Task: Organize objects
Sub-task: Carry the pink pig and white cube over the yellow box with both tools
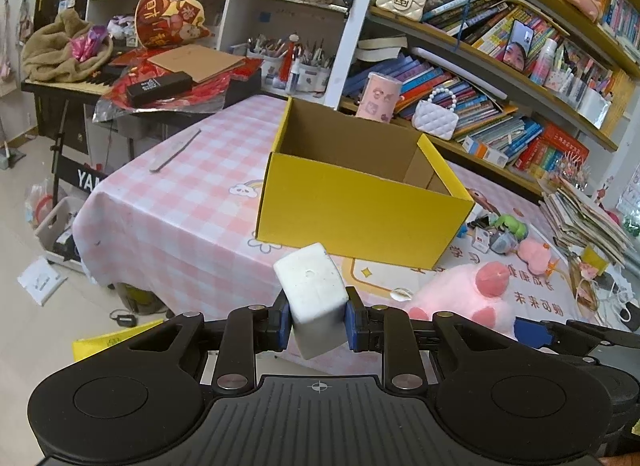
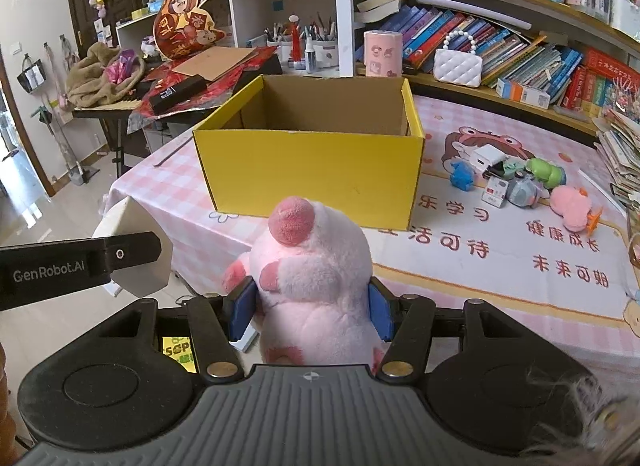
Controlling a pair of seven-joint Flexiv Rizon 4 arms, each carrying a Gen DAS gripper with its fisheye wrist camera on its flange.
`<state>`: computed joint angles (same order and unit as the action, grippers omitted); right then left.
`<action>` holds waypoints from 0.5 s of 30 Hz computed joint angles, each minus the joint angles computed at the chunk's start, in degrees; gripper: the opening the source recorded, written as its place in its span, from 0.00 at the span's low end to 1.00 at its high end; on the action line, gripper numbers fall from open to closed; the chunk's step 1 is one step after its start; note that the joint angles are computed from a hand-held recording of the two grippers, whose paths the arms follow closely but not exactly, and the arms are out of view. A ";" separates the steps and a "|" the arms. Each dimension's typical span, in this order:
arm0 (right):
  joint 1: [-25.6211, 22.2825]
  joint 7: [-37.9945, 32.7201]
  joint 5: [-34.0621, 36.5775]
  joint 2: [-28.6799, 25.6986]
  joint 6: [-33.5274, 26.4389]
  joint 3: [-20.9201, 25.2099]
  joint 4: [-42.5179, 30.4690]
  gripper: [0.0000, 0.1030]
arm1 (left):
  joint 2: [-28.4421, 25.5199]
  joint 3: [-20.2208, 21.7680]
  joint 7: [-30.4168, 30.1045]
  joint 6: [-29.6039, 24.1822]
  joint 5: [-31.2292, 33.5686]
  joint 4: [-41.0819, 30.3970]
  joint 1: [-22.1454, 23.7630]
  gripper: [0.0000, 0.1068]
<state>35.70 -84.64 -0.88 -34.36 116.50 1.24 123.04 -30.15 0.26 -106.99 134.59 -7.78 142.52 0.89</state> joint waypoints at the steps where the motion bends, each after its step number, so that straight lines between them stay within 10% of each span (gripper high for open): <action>1: -0.71 0.19 -0.64 -0.21 -0.27 0.56 -0.56 0.54 | -0.01 0.10 0.25 -0.20 -0.13 -0.22 -0.10 0.23; 15: -7.15 2.94 -9.27 -3.60 -1.47 4.07 -11.26 0.54 | 0.52 0.68 4.36 -2.92 -3.47 -7.91 -0.25 0.23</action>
